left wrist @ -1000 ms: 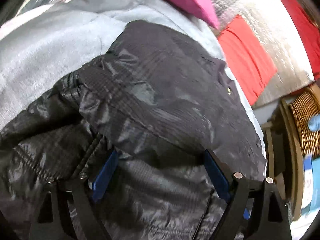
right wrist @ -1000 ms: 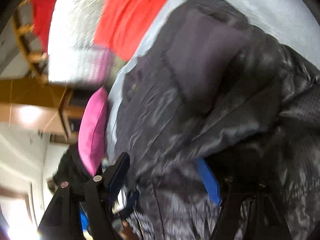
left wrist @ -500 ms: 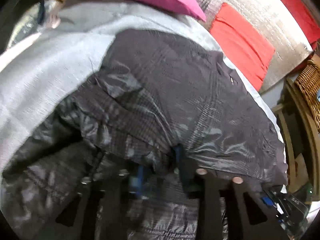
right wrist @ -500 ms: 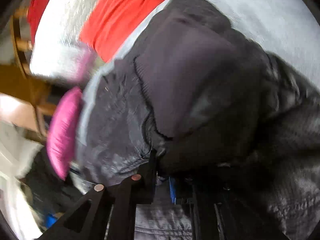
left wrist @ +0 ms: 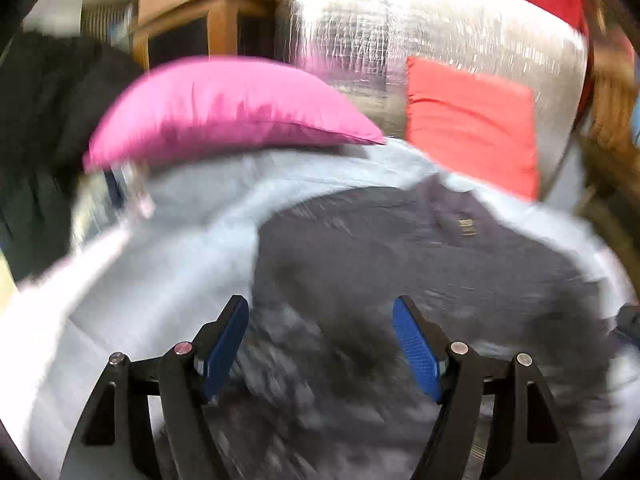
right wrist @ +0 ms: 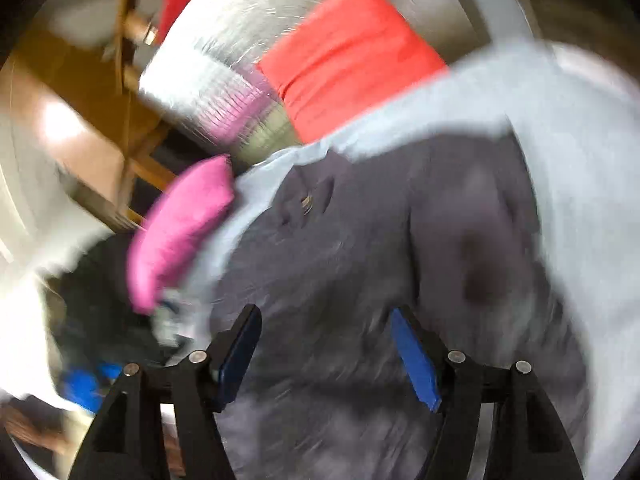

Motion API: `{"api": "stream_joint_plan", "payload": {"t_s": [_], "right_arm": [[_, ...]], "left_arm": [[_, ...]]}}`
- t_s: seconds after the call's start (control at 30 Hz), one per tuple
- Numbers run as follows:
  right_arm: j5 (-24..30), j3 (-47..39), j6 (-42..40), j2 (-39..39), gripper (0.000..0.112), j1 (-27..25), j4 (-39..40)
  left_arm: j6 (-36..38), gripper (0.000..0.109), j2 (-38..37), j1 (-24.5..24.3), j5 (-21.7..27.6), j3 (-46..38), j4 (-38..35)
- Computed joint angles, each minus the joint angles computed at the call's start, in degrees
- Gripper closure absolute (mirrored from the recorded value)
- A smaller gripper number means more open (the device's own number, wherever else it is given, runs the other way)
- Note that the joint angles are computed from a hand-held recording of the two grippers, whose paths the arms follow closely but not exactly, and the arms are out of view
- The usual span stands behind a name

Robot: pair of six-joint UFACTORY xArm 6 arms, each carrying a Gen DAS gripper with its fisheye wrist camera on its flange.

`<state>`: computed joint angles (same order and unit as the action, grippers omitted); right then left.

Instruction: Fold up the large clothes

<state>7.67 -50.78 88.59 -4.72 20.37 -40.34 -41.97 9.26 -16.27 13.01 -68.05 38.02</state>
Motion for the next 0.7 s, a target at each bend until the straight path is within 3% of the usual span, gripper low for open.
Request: {"api": "stream_joint_plan", "payload": {"t_s": [0.07,0.1,0.2,0.23,0.37,0.53,0.7], "right_arm": [[12.0,-7.9,-10.7,5.8,0.041,1.5,1.9],[18.0,-11.8,-13.5,8.3,0.041,2.5,1.9],[25.9,-16.4,-15.3,12.7,0.041,3.2,-3.4],[26.5,-16.8,-15.0,13.7,0.041,2.9,-3.4],[28.3,-15.0,-13.6,14.1,0.042,2.0,-4.1],[27.5,-13.8,-12.1,13.0,0.042,1.9,-4.0],[23.8,-7.1,-4.3,4.0,0.041,1.3,-8.3]], "left_arm": [[-4.8,0.033,3.5,0.0,3.0,-3.3,4.8],[-3.6,0.033,5.2,0.4,3.8,-4.4,3.6],[6.5,0.032,9.7,0.9,8.4,-8.2,-7.5],[7.4,0.031,10.9,1.1,8.3,-8.6,-8.6],[3.2,0.03,11.4,1.3,5.1,-7.4,-1.8],[13.4,0.026,10.9,2.0,4.1,-6.4,-14.7],[11.4,0.026,6.1,3.9,-3.1,-1.0,-11.8]]}}
